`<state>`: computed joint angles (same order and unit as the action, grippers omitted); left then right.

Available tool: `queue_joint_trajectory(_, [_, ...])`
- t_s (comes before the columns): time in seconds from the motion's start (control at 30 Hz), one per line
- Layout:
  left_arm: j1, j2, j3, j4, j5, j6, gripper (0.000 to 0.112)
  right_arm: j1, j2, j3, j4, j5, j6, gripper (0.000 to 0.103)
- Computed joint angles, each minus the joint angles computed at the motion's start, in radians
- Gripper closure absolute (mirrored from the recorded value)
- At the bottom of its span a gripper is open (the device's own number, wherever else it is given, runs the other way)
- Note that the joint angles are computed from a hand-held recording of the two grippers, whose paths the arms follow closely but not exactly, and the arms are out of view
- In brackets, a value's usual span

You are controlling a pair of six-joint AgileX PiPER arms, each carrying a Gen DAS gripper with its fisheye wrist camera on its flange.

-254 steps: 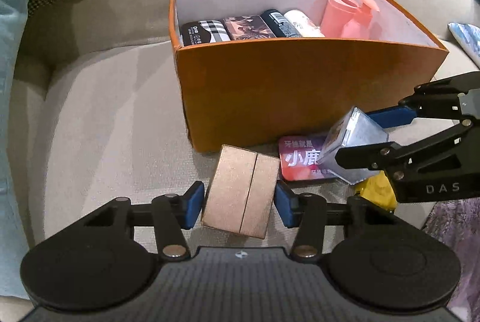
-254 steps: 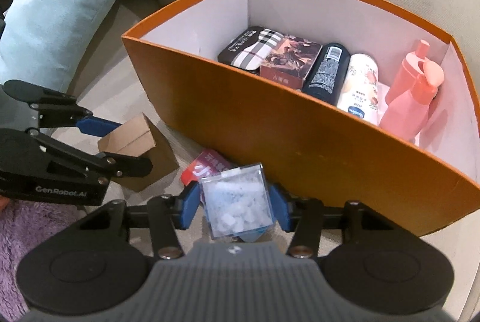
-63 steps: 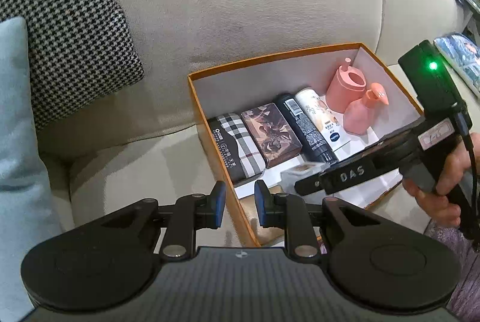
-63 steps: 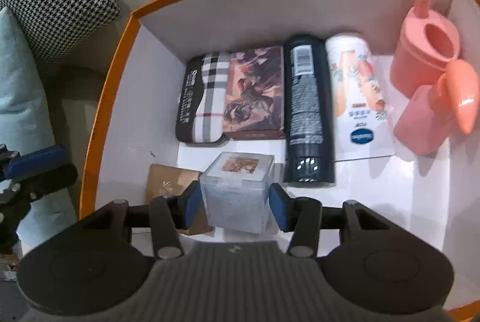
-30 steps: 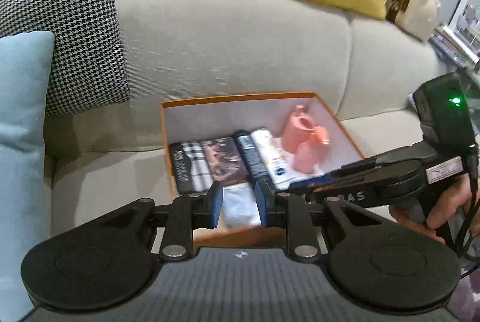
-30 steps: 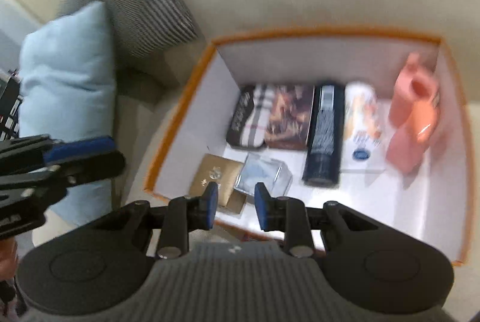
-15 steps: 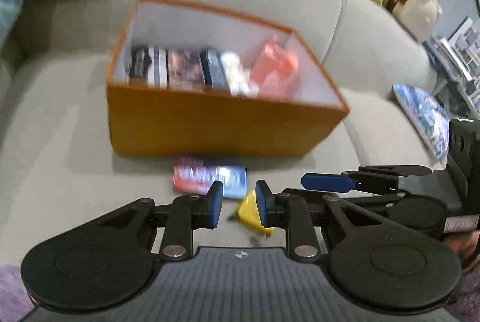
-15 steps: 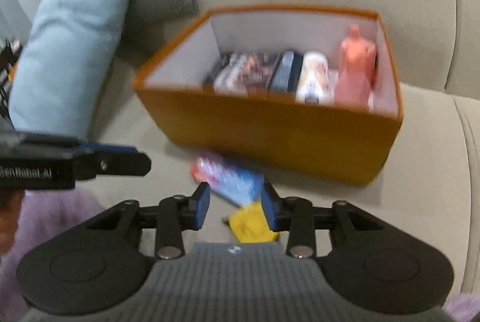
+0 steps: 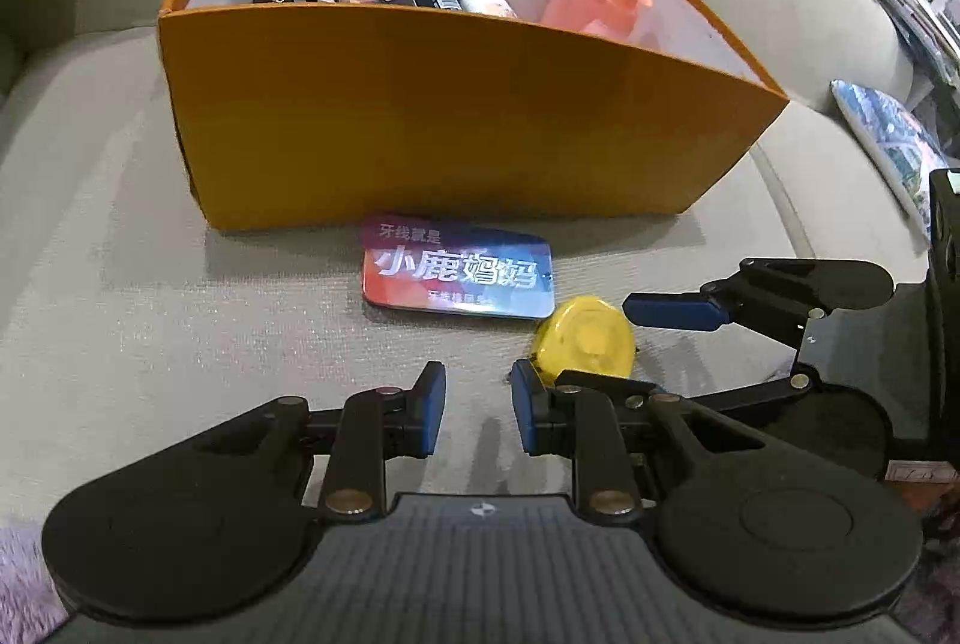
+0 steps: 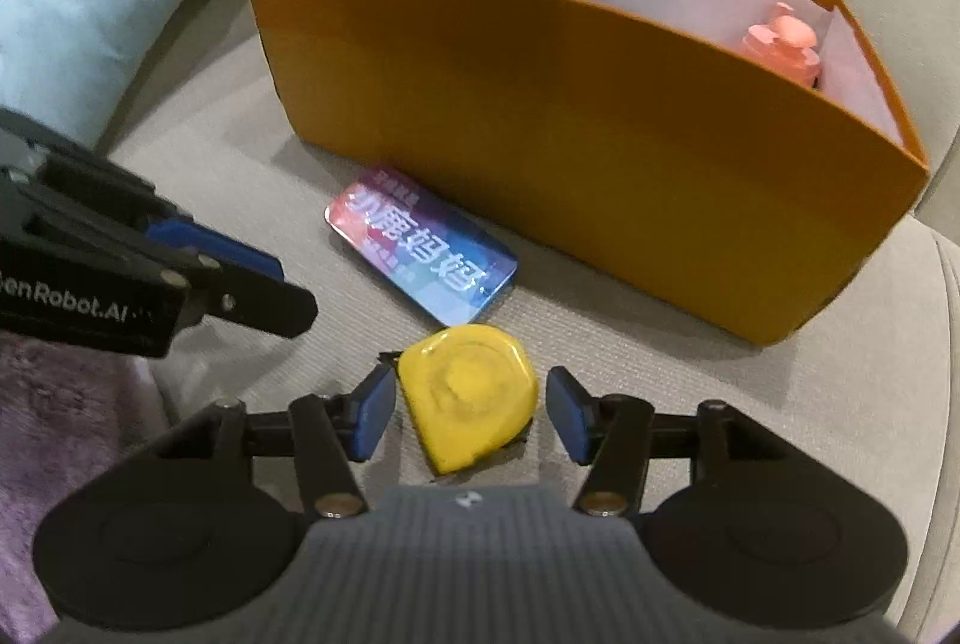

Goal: Organize rigid objects
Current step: 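Reach the left tool to the red-blue card pack while the right tool reaches the yellow tape measure, then grasp the red-blue card pack with the left tool while the right tool grasps the yellow tape measure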

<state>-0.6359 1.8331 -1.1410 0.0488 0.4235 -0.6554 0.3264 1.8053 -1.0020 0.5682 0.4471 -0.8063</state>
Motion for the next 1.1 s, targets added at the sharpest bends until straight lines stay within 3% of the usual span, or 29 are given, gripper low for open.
queue_joint_trajectory(0.2, [-0.012,0.04,-0.05,0.082,0.027,-0.021,0.073,-0.018,0.03,-0.015,0.055,0.014,-0.045,0.049])
queue_joint_trajectory(0.4, [-0.028,0.075,-0.091,0.268,0.067,-0.156,0.053,-0.055,0.024,-0.029,-0.057,0.004,0.113,0.049])
queue_joint_trajectory(0.57, [0.021,0.11,-0.097,0.264,0.0,-0.257,0.05,-0.043,0.035,-0.048,-0.163,-0.039,0.266,0.049])
queue_joint_trajectory(0.7, [0.042,0.157,-0.141,0.253,0.006,-0.27,0.05,-0.04,0.044,-0.053,-0.114,-0.051,0.231,0.049])
queue_joint_trajectory(0.77, [0.051,0.164,-0.139,0.203,-0.016,-0.226,0.051,-0.042,0.046,-0.048,-0.089,-0.058,0.204,0.049])
queue_joint_trajectory(0.83, [0.058,0.156,-0.13,0.106,-0.023,-0.131,0.06,-0.044,0.045,-0.044,-0.048,-0.06,0.158,0.049])
queue_joint_trajectory(1.1, [0.025,0.096,-0.081,-0.162,0.084,0.132,0.064,-0.046,0.046,-0.045,-0.076,-0.034,0.173,0.049])
